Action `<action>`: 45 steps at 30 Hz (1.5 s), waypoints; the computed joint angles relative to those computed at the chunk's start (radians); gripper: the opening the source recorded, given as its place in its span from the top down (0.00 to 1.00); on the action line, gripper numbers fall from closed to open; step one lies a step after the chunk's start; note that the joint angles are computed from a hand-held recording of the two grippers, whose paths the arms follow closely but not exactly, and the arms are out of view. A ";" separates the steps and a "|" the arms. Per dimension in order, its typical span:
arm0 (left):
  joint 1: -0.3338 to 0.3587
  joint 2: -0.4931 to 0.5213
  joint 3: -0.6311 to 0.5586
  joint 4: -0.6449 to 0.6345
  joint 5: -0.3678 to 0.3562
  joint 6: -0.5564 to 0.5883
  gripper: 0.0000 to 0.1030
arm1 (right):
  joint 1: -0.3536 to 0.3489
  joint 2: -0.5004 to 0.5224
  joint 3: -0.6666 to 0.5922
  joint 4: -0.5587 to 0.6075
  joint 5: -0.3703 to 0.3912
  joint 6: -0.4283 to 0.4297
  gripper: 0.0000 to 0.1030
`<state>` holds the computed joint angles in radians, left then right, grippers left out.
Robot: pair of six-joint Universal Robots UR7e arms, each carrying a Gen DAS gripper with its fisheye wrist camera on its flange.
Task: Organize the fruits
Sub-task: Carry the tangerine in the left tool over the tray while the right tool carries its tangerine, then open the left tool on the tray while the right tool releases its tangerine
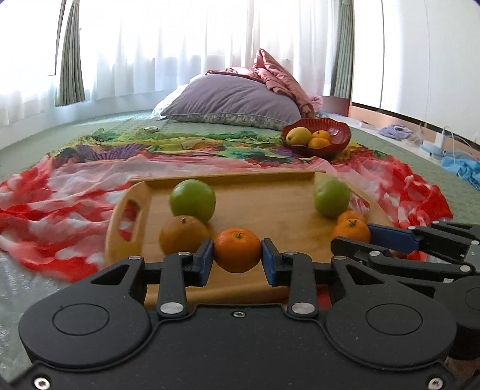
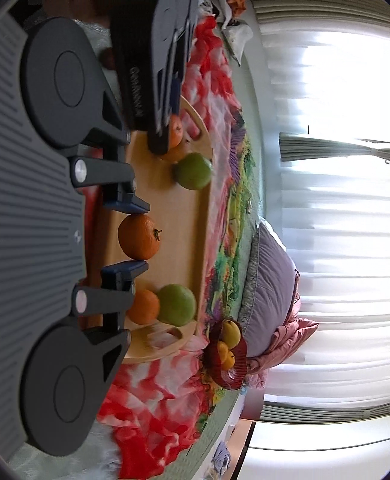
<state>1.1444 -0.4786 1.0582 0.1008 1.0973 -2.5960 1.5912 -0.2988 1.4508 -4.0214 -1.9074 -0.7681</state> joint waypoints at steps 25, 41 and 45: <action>0.030 0.207 -0.322 0.161 -0.050 -0.006 0.68 | -0.048 0.011 -0.137 0.222 -0.027 0.090 0.62; 0.029 0.209 -0.324 0.167 -0.052 0.006 0.68 | -0.051 0.016 -0.141 0.215 -0.024 0.083 0.58; 0.030 0.201 -0.313 0.171 -0.045 0.018 0.51 | -0.050 0.017 -0.136 0.206 -0.024 0.081 0.58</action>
<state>1.1748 -0.2776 0.7451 0.2720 1.0526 -2.5785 1.5410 -0.2819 1.3150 -3.8154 -1.9317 -0.6874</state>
